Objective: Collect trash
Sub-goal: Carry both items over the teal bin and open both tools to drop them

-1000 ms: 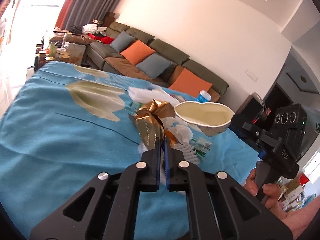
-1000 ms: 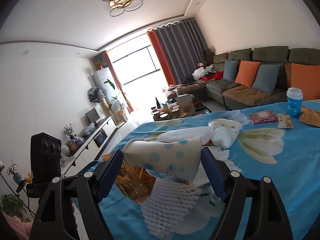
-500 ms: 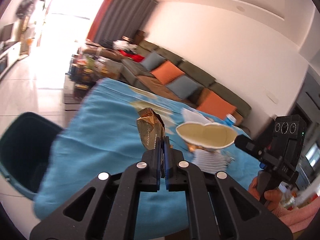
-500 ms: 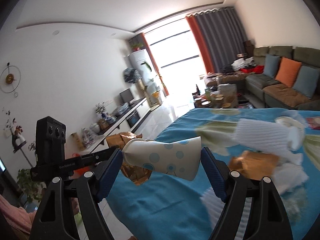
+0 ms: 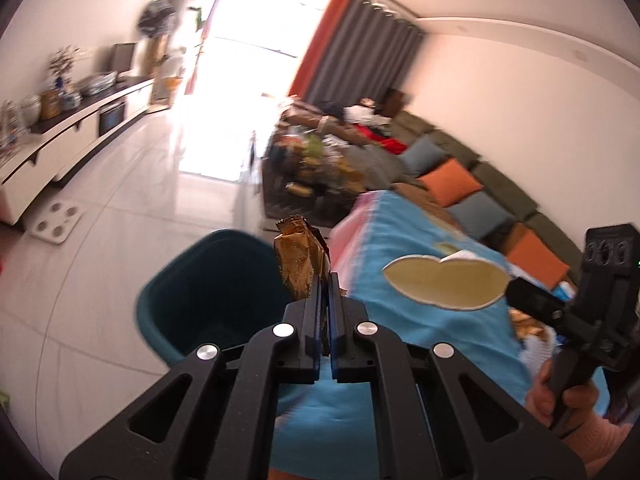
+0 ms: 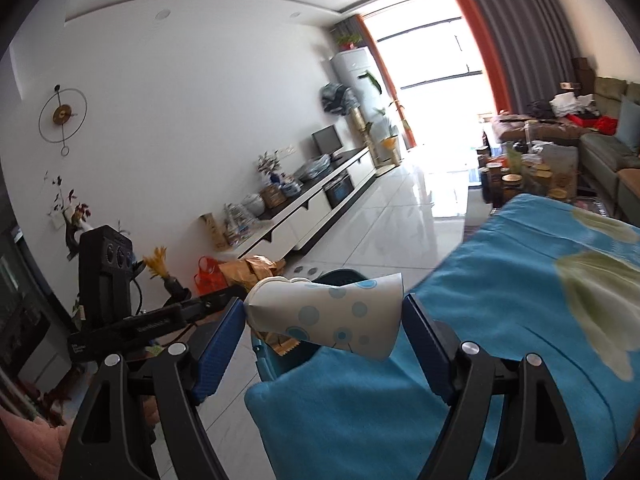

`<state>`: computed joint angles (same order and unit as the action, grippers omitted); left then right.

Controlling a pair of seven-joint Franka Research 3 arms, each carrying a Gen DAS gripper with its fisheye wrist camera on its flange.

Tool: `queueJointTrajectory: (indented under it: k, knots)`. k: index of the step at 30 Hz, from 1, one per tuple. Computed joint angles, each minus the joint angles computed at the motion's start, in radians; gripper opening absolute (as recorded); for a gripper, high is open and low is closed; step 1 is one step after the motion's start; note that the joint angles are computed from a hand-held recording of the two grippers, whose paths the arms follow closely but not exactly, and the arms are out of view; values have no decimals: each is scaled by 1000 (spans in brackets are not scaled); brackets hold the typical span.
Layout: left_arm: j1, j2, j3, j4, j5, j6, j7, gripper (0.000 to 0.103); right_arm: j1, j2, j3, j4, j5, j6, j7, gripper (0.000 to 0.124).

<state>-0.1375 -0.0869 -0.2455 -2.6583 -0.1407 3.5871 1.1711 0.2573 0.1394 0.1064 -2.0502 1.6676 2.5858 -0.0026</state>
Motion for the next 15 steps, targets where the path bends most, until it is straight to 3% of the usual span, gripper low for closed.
queueJointTrajectory:
  k: [3, 7, 9, 13, 15]
  knots:
    - [23, 33, 33, 22, 28, -36, -15, 3, 24, 67, 18, 74, -93, 25, 73, 77]
    - [28, 82, 43, 60, -53, -82, 66, 3, 36, 155, 44, 161, -220, 47, 182, 77]
    - [5, 130, 47, 90, -123, -82, 125, 3, 43, 194, 56, 200, -298, 65, 255, 77]
    - [-13, 192, 94, 141, -42, -116, 61, 4, 43, 237, 77, 238, -437, 88, 388, 78]
    - [-65, 223, 133, 165, -91, -119, 86, 7, 36, 254, 85, 253, -489, 89, 444, 78]
